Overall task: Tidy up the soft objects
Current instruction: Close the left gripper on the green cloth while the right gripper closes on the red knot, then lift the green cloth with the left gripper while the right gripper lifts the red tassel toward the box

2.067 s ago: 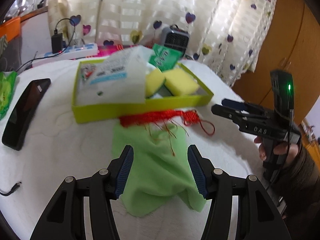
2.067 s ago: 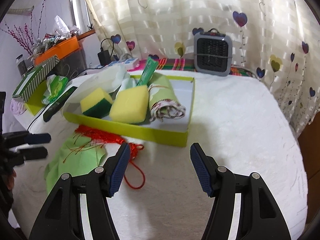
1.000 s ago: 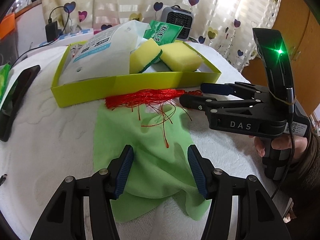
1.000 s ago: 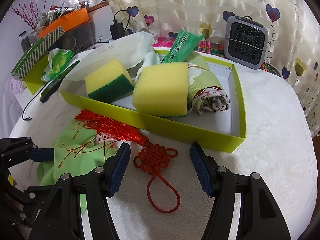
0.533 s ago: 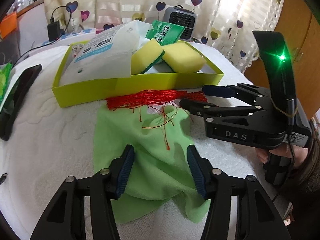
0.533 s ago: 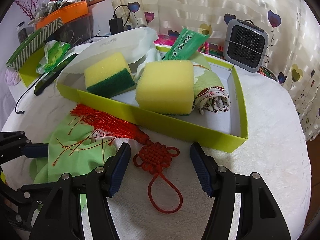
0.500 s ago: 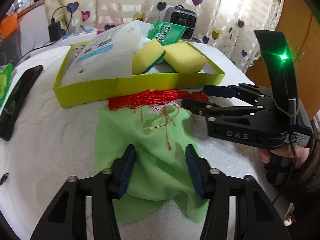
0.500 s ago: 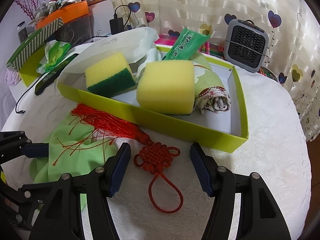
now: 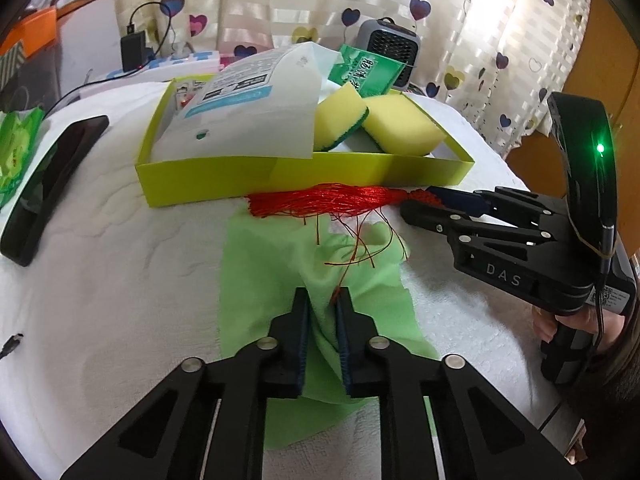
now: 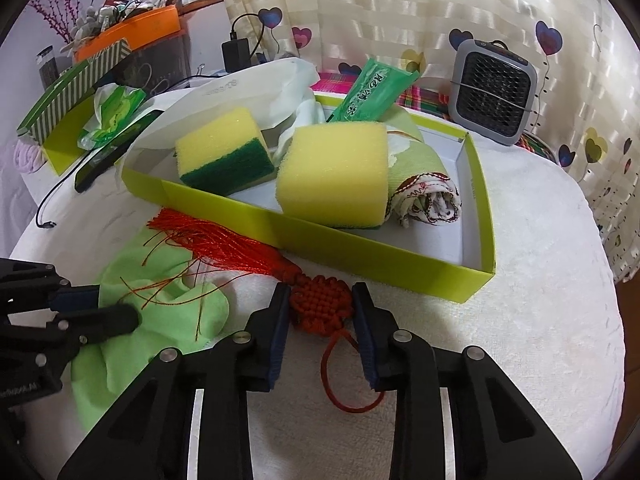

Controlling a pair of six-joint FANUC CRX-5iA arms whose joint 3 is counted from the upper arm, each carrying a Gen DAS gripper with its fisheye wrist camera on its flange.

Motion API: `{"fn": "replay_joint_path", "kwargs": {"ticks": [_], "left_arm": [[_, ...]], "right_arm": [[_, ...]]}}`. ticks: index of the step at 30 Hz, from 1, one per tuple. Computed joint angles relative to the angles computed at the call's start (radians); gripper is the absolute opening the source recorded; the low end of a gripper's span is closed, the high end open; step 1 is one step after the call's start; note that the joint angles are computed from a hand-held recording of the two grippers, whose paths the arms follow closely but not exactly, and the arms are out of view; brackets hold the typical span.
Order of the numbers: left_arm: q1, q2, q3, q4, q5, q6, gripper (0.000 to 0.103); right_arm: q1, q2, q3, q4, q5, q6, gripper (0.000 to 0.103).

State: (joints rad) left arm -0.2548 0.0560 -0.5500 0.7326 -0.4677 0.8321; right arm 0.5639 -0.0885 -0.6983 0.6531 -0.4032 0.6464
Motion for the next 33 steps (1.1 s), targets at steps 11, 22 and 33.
{"fn": "replay_joint_path", "kwargs": {"ticks": [11,22,33], "left_arm": [[-0.003,-0.016,-0.027,0.051,0.018,-0.039,0.008],[0.000,-0.053,-0.059,0.084,0.018,-0.075,0.008],[0.010,-0.099,-0.095,0.098,0.025,-0.086,0.008]], "right_arm": [[0.005,-0.029,-0.016,-0.037,0.023,0.022,0.029],[-0.006,-0.088,-0.077,0.071,0.031,-0.118,0.029],[-0.023,-0.179,-0.159,0.198,0.026,-0.292,0.029]]}}
